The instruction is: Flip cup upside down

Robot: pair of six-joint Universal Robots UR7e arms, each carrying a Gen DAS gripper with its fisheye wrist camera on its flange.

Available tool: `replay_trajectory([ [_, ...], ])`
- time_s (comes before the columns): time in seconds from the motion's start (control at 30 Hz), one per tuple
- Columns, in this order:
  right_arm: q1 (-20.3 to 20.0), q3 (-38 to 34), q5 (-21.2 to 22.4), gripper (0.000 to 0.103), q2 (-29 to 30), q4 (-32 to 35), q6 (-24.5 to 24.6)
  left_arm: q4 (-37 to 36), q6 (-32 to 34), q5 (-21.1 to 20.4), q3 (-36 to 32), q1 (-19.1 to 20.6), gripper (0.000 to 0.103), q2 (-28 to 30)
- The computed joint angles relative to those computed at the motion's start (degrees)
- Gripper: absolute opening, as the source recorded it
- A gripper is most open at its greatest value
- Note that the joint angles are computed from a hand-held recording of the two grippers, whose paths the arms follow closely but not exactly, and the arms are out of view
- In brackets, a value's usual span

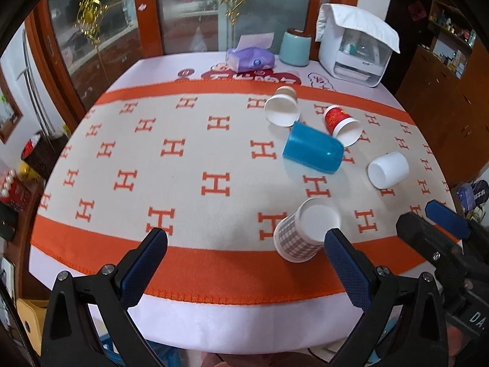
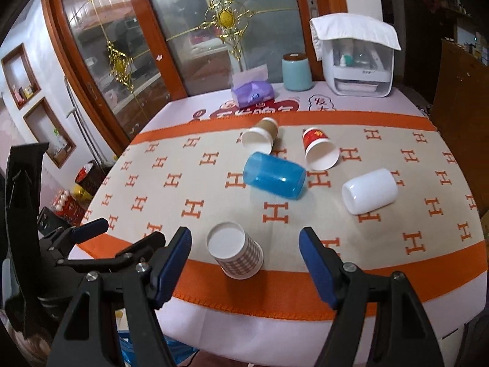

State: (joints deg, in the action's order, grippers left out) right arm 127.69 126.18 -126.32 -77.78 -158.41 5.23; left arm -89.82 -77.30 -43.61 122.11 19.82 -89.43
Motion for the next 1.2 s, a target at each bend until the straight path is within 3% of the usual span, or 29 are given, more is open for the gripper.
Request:
replay_trajectory([
  [0.4,1.1,-1.2,-2.2,0.073,-2.1,1.6,1.7,3.7,-2.6,3.0,-5.4,-2.0,0.102,3.2],
  [1.2,0.6,-0.9,-4.5,0.073,-3.1,2.1,2.2,3.7,-2.2,2.3,-7.9,-1.1,0.102,7.4],
])
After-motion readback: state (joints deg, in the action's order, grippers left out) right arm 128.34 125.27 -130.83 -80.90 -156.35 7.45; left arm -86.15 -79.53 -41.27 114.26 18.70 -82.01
